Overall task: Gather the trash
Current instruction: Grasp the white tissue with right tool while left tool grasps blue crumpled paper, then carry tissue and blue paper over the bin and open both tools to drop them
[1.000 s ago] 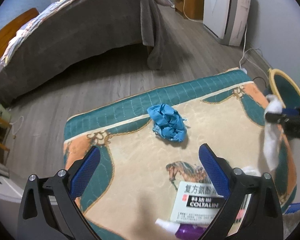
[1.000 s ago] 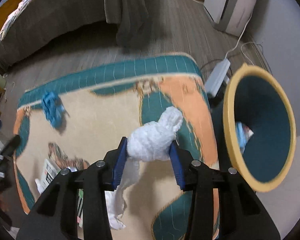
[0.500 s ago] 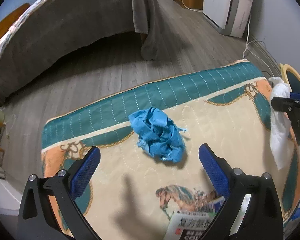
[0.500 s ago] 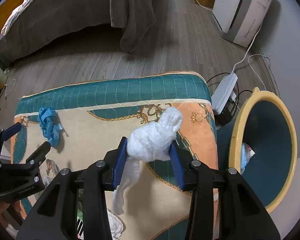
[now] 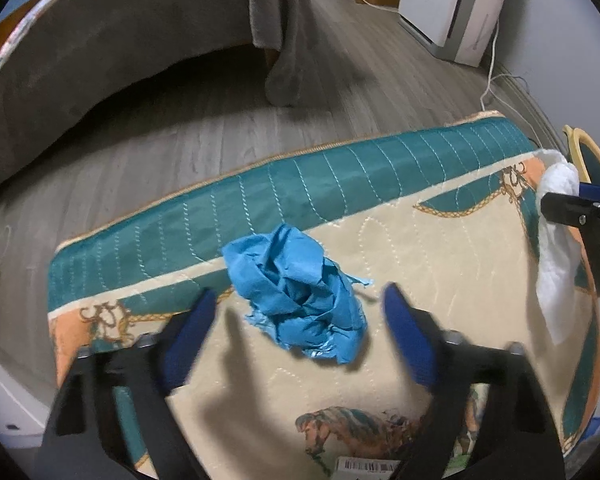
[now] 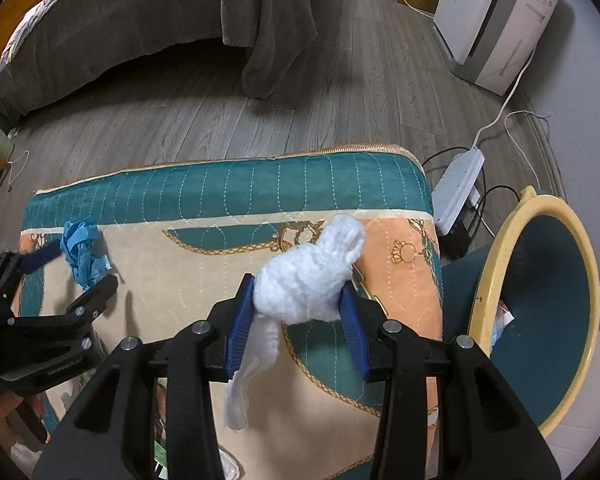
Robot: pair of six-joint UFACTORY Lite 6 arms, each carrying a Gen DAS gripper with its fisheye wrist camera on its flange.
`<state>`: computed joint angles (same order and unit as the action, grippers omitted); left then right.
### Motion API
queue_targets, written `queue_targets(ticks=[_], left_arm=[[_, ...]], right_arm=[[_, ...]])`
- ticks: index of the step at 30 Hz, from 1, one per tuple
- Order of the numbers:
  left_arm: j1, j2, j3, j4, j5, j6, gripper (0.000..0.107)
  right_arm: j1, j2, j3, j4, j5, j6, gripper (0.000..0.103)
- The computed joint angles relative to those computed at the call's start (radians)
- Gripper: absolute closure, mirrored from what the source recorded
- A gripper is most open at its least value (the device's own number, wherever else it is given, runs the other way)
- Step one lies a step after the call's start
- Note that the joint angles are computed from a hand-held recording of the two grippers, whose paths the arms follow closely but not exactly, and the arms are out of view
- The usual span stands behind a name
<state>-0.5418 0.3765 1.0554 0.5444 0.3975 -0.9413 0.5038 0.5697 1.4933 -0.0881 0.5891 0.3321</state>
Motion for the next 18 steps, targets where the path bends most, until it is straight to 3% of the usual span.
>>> queue_targets(ticks=[3,5,10,18], left_arm=[[0.005,0.015,0.005,-0.031,0.001,0.038,0.043],[0.009,0.003,-0.004,-0.039,-0.011,0.052,0.061],[-0.001,-0.052,-0.033,-0.024,-0.025,0.032,0.062],[-0.078,-0.139,-0.047,0.101,0.035,-0.107,0.062]], right_arm=[[0.001,-0.002,0.001,0.009,0.001,-0.010,0.062],[-0.002,-0.012,-0.010,0.012,-0.004,-0.016,0.062],[-0.002,-0.048,-0.047,0.012,-0.013,-0.012,0.062],[0.006,-0.138,-0.120,0.004,-0.023,0.001,0.062]])
